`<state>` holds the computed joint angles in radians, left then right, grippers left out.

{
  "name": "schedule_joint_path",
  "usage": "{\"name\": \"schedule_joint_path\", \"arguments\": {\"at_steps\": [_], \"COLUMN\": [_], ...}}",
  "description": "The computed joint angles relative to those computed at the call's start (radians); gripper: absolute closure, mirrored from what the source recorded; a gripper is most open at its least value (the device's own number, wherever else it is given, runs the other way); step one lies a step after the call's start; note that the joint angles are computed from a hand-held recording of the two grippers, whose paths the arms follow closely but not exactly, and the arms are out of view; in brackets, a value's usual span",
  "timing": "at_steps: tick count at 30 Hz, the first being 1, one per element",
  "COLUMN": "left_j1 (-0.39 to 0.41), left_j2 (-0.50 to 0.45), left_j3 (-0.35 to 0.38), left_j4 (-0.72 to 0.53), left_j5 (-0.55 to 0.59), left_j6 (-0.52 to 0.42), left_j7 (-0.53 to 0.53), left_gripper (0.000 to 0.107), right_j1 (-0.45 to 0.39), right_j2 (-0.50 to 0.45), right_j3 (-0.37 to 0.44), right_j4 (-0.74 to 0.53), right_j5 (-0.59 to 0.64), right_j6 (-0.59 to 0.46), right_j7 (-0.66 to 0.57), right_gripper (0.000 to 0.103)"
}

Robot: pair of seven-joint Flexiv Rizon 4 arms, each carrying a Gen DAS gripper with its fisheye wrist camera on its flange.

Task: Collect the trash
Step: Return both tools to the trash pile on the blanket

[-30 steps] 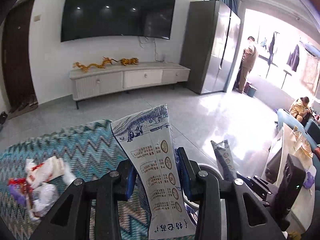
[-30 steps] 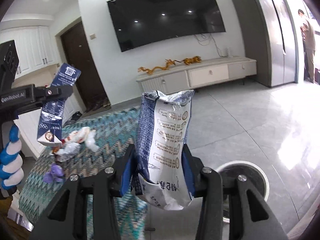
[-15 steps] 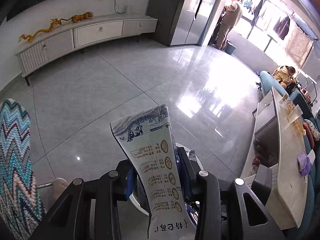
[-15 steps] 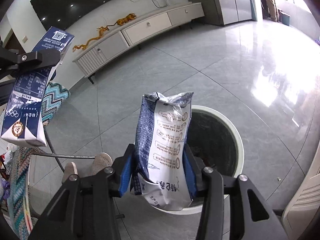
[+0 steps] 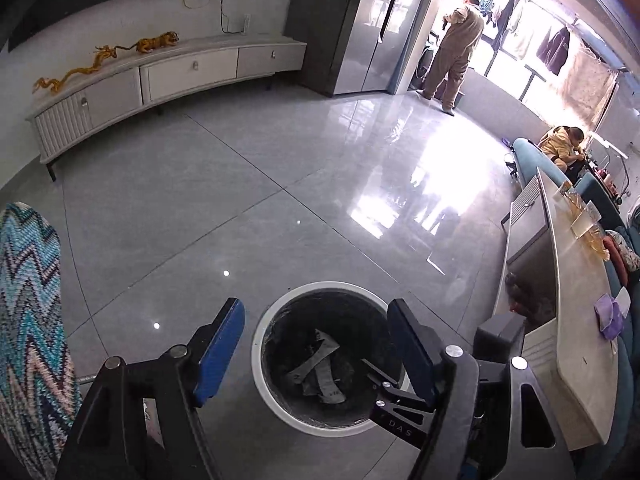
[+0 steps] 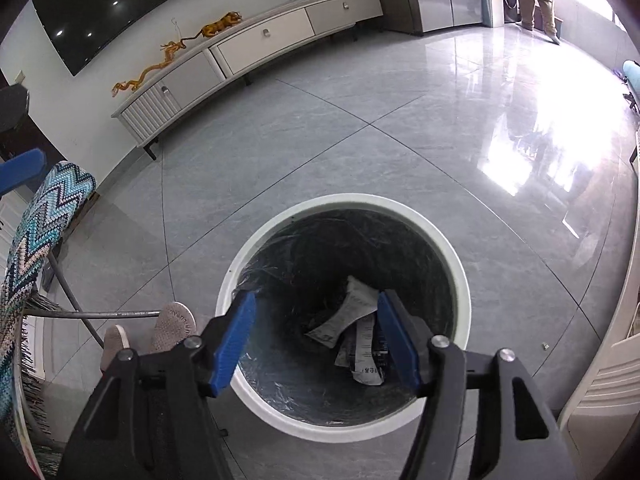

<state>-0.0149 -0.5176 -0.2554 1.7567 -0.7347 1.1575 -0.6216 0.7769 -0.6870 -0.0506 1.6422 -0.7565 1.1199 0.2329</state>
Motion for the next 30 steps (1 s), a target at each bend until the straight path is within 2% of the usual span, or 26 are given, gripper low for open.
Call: {"name": "schedule_joint_path", "arguments": {"at_steps": [3,5,7,8,14,20,23,27,30], "left_j1": [0.054,0.081,0.085,0.083,0.050,0.030,0.025,0.015,0.036], "left_j2": [0.084,0.153,0.217,0.246,0.402,0.502,0.521,0.525,0.508], "left_j3": [-0.065,-0.114,-0.134,-0.124,-0.019,0.122,0.194,0.278,0.317], "left_j4": [0.095,0.161,0.207,0.224,0.313,0.354,0.352,0.336,0.319], "left_j5": [-0.144,-0.319,-0.473,-0.508,-0.659,-0.748,-0.779,-0.864,-0.901], "left_j6": [0.072,0.130,0.174,0.171,0.155,0.123,0.119,0.146,0.170], "left_j7": [0.121,0.263,0.398,0.435,0.585,0.649,0.663,0.731,0.754], "left_gripper": [0.035,0.035,0.035,0.035,0.035,0.035,0.035,0.031,0.030], "right_j1": [0.018,0.032,0.036,0.041,0.071,0.114,0.141,0.177,0.204], "right_j2": [0.038,0.072,0.101,0.119,0.181,0.175,0.158,0.121,0.079], "right_j3": [-0.015,-0.018,-0.012,-0.003,0.050,0.083,0.084,0.076,0.061], "right_j4": [0.018,0.023,0.023,0.018,-0.052,-0.169,-0.234,-0.332,-0.412], "right_j5": [-0.036,-0.074,-0.114,-0.133,-0.268,-0.356,-0.376,-0.381,-0.374], "right_j6": [-0.023,-0.060,-0.103,-0.136,-0.284,-0.355,-0.378,-0.387,-0.364], "right_j7": [0.013,0.023,0.026,0.026,0.019,-0.009,-0.045,-0.116,-0.175], "right_gripper": [0.041,0.041,0.041,0.041,0.041,0.041,0.041,0.041,0.041]}}
